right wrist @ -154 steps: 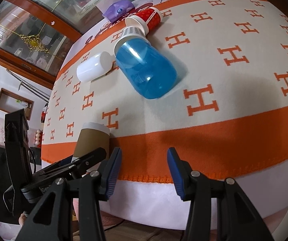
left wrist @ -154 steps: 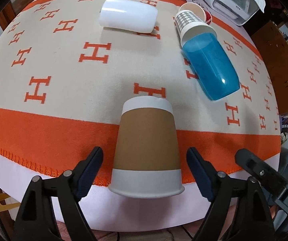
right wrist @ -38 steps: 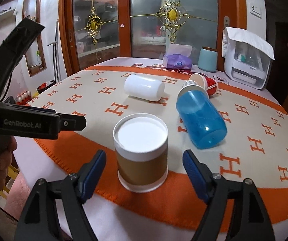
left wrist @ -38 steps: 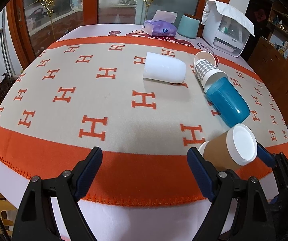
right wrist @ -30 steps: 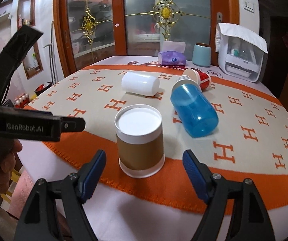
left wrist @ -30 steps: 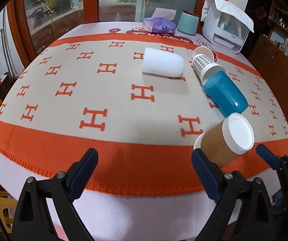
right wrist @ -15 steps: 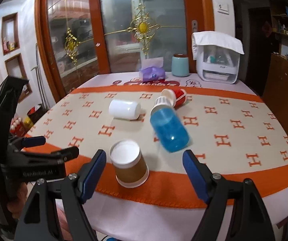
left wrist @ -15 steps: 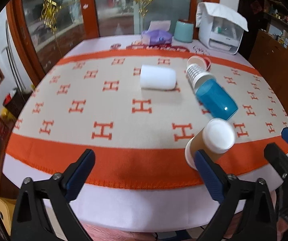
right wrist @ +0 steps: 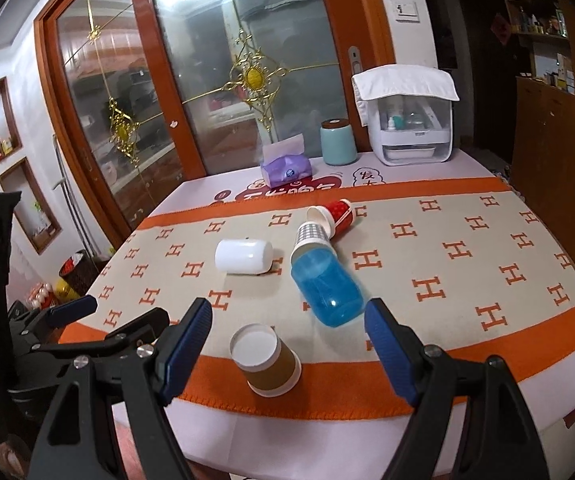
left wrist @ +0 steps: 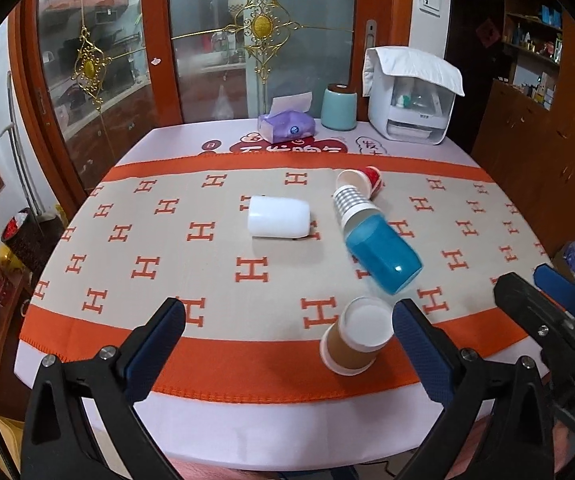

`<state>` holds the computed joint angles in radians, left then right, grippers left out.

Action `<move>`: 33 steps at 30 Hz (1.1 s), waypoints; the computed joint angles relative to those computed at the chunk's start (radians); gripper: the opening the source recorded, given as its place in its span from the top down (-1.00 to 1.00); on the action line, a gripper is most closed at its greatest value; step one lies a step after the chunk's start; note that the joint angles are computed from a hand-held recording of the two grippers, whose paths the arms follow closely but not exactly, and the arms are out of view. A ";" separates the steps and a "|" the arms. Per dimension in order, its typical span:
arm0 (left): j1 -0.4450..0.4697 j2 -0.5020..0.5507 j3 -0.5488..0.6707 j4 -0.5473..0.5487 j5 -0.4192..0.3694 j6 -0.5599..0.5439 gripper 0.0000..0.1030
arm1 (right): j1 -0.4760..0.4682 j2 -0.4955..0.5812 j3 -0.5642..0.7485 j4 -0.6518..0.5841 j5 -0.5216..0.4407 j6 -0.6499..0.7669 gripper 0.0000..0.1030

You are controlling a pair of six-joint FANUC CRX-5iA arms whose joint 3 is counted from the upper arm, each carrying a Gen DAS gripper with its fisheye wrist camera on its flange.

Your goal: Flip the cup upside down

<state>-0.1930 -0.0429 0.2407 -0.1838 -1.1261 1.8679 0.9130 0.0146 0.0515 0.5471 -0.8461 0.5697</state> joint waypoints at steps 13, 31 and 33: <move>-0.057 0.028 0.069 -0.117 -0.032 0.086 -0.99 | -0.002 0.003 -0.018 0.067 0.004 -0.062 -0.54; -0.040 0.047 0.075 -0.091 -0.046 0.082 -0.99 | -0.003 0.019 -0.004 0.066 -0.008 -0.054 -0.54; -0.038 0.047 0.074 -0.090 -0.045 0.080 -0.99 | -0.004 0.019 -0.005 0.067 -0.004 -0.054 -0.54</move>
